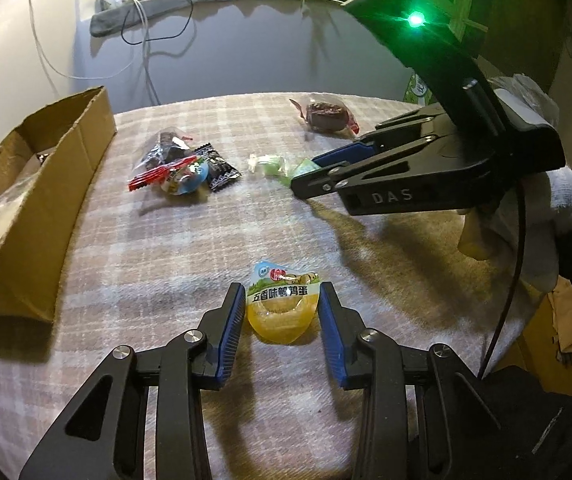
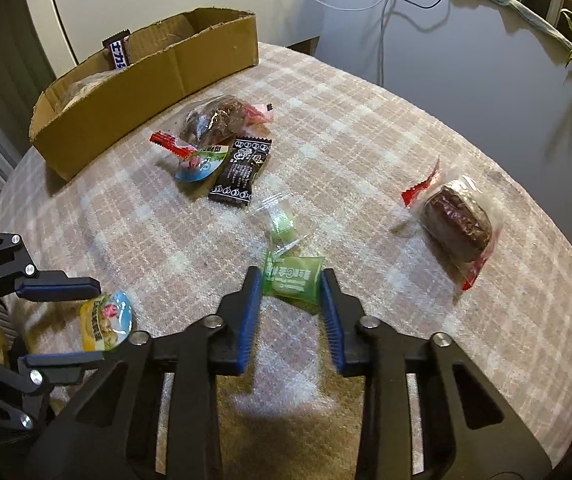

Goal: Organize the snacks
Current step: 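Grasp the yellow jelly cup with the left tool while the right tool grasps the small green candy, then carry the jelly cup and green candy over the box and open both tools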

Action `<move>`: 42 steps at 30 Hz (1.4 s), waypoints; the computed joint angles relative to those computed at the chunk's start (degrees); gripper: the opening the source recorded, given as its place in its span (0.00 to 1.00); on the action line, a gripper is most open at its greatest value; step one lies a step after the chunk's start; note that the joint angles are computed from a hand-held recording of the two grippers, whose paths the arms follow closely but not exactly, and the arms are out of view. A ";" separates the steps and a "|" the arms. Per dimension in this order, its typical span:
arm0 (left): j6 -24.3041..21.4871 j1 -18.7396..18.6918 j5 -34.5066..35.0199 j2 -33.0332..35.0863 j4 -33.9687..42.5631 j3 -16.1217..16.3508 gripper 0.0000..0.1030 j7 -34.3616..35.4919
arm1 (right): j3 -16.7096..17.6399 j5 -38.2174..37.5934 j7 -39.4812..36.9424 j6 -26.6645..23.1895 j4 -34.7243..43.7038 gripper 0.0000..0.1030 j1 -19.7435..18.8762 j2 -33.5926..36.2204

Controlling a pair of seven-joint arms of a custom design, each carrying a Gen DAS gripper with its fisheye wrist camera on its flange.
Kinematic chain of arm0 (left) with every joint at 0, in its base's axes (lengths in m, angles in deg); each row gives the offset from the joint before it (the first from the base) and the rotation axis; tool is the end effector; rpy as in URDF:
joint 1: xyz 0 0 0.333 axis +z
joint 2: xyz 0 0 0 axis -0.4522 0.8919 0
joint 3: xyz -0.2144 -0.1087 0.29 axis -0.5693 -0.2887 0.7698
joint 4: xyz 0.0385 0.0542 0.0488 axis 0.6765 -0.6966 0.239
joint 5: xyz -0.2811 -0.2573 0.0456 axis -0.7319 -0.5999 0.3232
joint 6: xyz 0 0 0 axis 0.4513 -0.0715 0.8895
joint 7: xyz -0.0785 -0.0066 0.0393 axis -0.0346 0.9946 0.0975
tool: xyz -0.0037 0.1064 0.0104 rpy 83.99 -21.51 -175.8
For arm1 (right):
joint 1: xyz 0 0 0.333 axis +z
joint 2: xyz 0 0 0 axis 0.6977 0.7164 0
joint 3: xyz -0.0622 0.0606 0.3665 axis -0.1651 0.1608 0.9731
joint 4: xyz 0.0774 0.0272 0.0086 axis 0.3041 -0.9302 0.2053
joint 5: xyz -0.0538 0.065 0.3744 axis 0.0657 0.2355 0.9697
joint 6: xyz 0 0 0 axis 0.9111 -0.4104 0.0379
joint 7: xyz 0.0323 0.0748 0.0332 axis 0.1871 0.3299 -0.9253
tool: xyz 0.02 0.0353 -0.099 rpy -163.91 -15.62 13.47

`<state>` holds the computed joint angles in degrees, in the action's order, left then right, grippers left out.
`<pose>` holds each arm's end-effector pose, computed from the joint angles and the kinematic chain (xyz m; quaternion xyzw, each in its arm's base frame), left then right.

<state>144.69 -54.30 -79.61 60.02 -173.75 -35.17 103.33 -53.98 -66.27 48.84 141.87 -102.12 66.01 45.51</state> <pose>0.4414 -0.3054 0.3037 -0.5353 0.7739 -0.3095 0.1374 0.5638 0.3523 0.2873 -0.8624 0.4328 -0.1191 0.2341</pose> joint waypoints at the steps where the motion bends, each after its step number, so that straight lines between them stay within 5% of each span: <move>1: 0.35 2.09 1.67 0.00 -0.35 -1.67 0.35 -1.27 | -0.12 0.07 0.15 0.12 -0.22 0.28 0.05 -0.18; 9: 2.19 6.15 6.49 -1.12 -2.30 -3.73 0.35 -6.21 | -0.93 0.00 1.05 1.35 -2.03 0.25 0.24 -1.61; 11: 2.37 6.60 7.19 -1.34 -2.51 -3.81 0.35 -7.03 | -1.00 -0.08 1.28 1.71 -2.44 0.13 0.20 -1.87; 27: 4.91 7.27 6.81 -4.14 -4.78 -2.13 0.35 -8.36 | -1.40 -0.62 2.83 5.15 -4.43 0.06 0.30 -4.65; 32: 5.58 7.87 7.03 -4.42 -5.18 -2.09 0.35 -8.69 | 0.62 -0.85 1.91 2.91 -3.11 0.06 -1.57 -3.91; 33: 5.72 8.07 7.21 -4.40 -5.29 -2.20 0.35 -8.94 | 2.75 0.79 0.13 2.20 -2.88 0.11 -3.47 -3.40; 35: 5.69 8.24 7.43 -4.40 -5.37 -2.29 0.35 -9.22 | 1.02 -0.09 1.39 1.51 -2.57 0.49 -2.02 -3.14; 36: 5.67 8.41 7.62 -4.33 -5.41 -2.35 0.35 -9.42 | -2.84 -2.88 4.19 2.10 -2.38 0.79 1.20 -3.01; 39: 5.73 8.62 7.87 -4.33 -5.58 -2.40 0.35 -9.91 | -3.51 -2.13 2.13 2.07 -1.45 0.84 2.15 -1.57; 41: 5.86 8.73 8.06 -4.40 -5.71 -2.45 0.35 -10.19 | -1.84 -1.82 1.31 0.75 -0.33 0.80 0.74 -0.45; 42: 6.02 8.57 7.86 -4.51 -5.83 -2.32 0.35 -10.13 | -0.76 -1.58 0.59 -0.51 0.50 0.69 -0.13 0.31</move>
<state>150.71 -45.73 -71.75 55.51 -179.58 -37.49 93.20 -54.73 -67.85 49.44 141.36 -101.62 65.88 45.82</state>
